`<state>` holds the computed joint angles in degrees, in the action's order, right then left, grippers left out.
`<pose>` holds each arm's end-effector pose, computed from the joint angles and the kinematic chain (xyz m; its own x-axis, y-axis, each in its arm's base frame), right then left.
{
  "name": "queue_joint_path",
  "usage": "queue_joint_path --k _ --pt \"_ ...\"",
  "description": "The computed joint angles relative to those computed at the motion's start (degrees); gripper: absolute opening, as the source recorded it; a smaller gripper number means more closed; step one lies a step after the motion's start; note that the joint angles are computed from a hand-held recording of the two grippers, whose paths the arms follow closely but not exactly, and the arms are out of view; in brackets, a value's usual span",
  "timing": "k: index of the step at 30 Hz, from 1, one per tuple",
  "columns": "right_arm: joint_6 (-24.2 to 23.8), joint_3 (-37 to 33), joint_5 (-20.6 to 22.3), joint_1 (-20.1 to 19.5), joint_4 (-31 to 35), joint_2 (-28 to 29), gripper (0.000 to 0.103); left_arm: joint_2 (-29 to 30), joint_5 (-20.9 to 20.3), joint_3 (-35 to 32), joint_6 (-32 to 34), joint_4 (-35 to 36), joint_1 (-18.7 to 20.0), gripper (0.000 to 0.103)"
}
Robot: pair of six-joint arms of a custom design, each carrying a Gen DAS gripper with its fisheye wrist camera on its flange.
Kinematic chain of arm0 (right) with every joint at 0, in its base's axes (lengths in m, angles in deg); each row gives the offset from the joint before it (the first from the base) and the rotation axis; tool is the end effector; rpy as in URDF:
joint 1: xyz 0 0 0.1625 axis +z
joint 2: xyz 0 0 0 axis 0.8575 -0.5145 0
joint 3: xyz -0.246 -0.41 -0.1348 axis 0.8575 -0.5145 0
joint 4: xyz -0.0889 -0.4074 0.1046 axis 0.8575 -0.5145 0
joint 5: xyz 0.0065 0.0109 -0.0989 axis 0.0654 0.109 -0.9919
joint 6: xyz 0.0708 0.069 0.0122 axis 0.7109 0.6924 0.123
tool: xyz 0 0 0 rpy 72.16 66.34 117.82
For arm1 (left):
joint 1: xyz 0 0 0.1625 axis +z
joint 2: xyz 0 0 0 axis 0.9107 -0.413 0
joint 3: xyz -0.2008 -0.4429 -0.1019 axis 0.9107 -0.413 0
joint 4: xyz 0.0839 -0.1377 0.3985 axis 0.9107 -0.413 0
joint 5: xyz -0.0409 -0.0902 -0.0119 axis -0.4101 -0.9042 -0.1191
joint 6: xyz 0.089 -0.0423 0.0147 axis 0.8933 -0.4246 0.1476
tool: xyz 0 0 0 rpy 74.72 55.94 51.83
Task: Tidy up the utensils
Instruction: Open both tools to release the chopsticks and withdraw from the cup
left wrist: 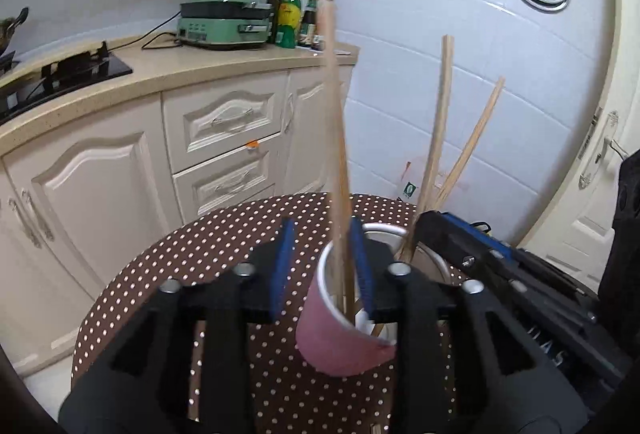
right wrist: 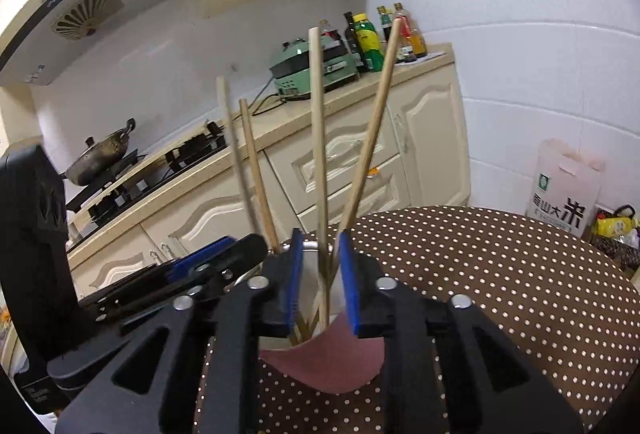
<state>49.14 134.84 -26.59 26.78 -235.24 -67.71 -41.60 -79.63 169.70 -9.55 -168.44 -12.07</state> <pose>0.0628 -0.6873 0.2926 -0.9114 0.1371 0.3880 -0.3076 0.3992 -0.8637 -0.3566 -0.7612 0.0683 -0.6888 0.5929 -0.4171 0.7232 0.5227 -0.4513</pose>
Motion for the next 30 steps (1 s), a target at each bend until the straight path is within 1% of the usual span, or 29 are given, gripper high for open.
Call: queue_joint_path --k 1,3,6,8,12,16,20,23,26,30 --pt "0.3 0.1 -0.1 0.0 0.3 -0.1 0.028 -0.3 -0.1 0.1 -0.6 0.4 0.1 0.038" --pt "1.1 0.1 -1.5 0.2 1.0 -0.4 0.034 -0.8 0.2 0.1 -1.6 1.6 0.2 0.040" --pt "1.8 0.3 -3.0 0.6 2.0 -0.8 0.035 -1.4 1.5 0.2 -1.6 2.8 0.1 0.040" --pt "2.0 0.3 -4.2 1.0 2.8 -1.0 0.036 -1.9 2.2 0.4 -1.5 3.3 0.0 0.043" --pt "2.7 0.6 -5.5 1.8 3.8 -1.5 0.042 -3.0 3.5 0.9 -2.6 4.8 -0.3 0.045" --pt "3.1 0.8 -8.1 3.4 5.1 -2.1 0.048 -4.8 4.3 2.2 -3.1 6.2 -0.7 0.047" --pt "2.6 1.2 -11.6 5.3 5.8 -2.7 0.051 -6.5 4.9 3.0 -3.6 7.9 -1.3 0.047" --pt "3.7 2.0 -14.1 6.5 6.7 -3.4 0.052 -7.9 5.6 3.8 -3.9 9.1 -1.7 0.048" --pt "5.2 3.2 -16.1 7.8 6.8 -4.2 0.056 -9.7 6.3 5.2 -4.4 10.4 -1.9 0.049" --pt "5.6 4.3 -20.6 9.5 7.0 -4.6 0.059 -11.9 7.4 7.2 -4.1 11.4 -2.1 0.049"
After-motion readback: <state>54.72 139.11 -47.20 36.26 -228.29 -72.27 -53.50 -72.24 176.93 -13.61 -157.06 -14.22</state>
